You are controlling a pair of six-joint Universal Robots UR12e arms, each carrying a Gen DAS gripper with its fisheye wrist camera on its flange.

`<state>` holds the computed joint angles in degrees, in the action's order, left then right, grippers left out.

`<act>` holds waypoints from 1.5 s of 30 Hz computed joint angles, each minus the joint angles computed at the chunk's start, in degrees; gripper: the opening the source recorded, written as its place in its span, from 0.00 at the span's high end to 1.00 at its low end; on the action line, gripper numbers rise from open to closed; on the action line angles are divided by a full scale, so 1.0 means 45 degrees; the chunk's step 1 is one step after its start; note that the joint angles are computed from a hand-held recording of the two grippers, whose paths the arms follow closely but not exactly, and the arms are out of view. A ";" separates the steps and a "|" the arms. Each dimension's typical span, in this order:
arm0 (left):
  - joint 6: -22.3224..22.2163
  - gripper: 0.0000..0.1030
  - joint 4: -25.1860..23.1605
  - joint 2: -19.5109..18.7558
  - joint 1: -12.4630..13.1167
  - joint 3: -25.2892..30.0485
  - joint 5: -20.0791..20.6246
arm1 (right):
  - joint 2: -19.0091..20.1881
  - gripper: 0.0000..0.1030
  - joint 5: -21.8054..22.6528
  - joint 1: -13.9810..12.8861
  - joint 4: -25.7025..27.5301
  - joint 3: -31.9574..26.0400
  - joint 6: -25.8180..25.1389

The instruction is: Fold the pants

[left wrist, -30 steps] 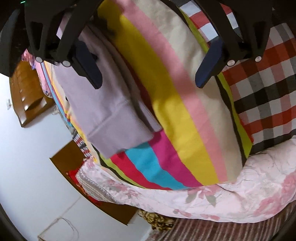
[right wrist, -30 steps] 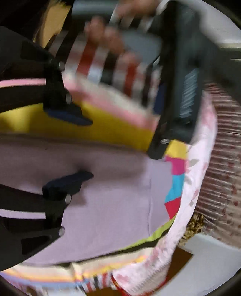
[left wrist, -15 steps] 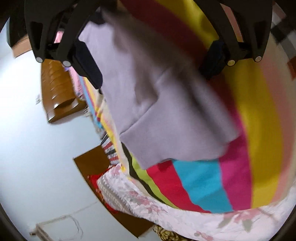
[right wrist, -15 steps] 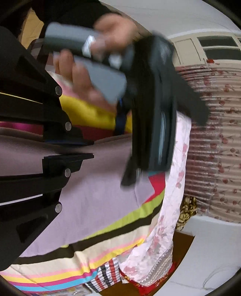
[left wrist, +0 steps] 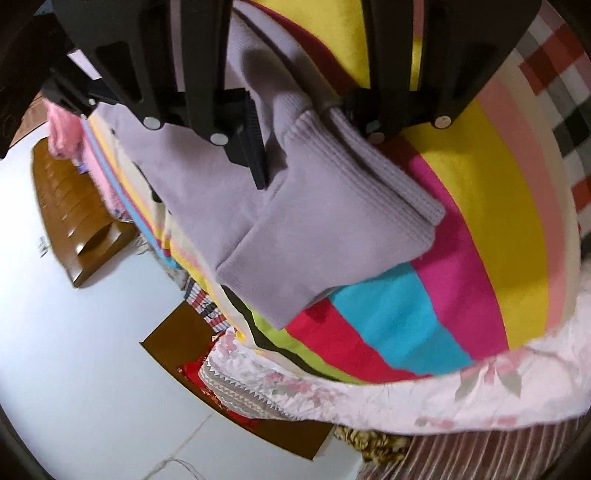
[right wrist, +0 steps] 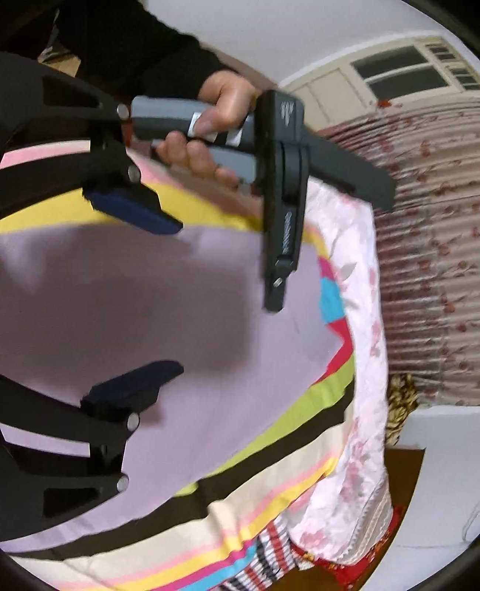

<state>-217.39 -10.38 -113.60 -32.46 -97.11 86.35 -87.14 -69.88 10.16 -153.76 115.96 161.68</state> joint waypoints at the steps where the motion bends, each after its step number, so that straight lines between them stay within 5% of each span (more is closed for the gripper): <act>1: 0.0054 0.68 -0.0052 -0.0033 -0.0058 0.0072 0.0192 | -0.0036 0.35 -0.0176 0.0021 0.0215 -0.0006 0.0012; 5: 0.0380 0.68 -0.0329 -0.0041 -0.0244 0.0214 0.0856 | 0.0208 0.34 -0.1393 0.0306 0.0526 -0.0118 -0.0491; 18: 0.1923 0.81 -0.0861 0.0270 -0.1063 0.0670 0.3546 | -0.0213 0.32 -0.1392 -0.0446 0.0259 0.0410 0.1167; 21: 0.2496 0.81 -0.0759 0.0341 -0.1333 0.0836 0.4097 | -0.0300 0.23 -0.0991 -0.0557 -0.0013 0.0680 0.0747; 25: 0.3247 0.81 -0.0604 0.0426 -0.1677 0.1146 0.4525 | -0.0613 0.23 -0.1140 -0.0471 -0.0056 0.0810 0.0773; 29: 0.4234 0.82 -0.0486 0.0385 -0.2105 0.1589 0.4923 | -0.0667 0.22 -0.2372 -0.0196 -0.0109 0.1008 0.0693; 33: 0.5290 0.82 -0.0358 0.0219 -0.2550 0.2223 0.4712 | -0.1506 0.22 -0.0519 -0.1270 -0.0217 0.1622 0.2233; 35: 0.6037 0.82 -0.0268 0.0065 -0.2902 0.2589 0.4718 | -0.2626 0.22 0.0590 -0.2400 -0.2145 0.2789 0.4384; 39: 0.8019 0.82 -0.0254 -0.0527 -0.3865 0.3406 0.4365 | -0.5285 0.22 0.0768 -0.4749 -0.4654 0.4948 0.7360; 45: 1.0351 0.80 -0.1799 -0.1867 -0.5249 0.4524 0.3079 | -0.9469 0.21 0.0317 -0.7946 -0.2735 0.6554 0.7334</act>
<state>-170.81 -18.48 -122.01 -56.08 -76.75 100.21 -129.75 -68.45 -25.60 -166.07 145.45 194.68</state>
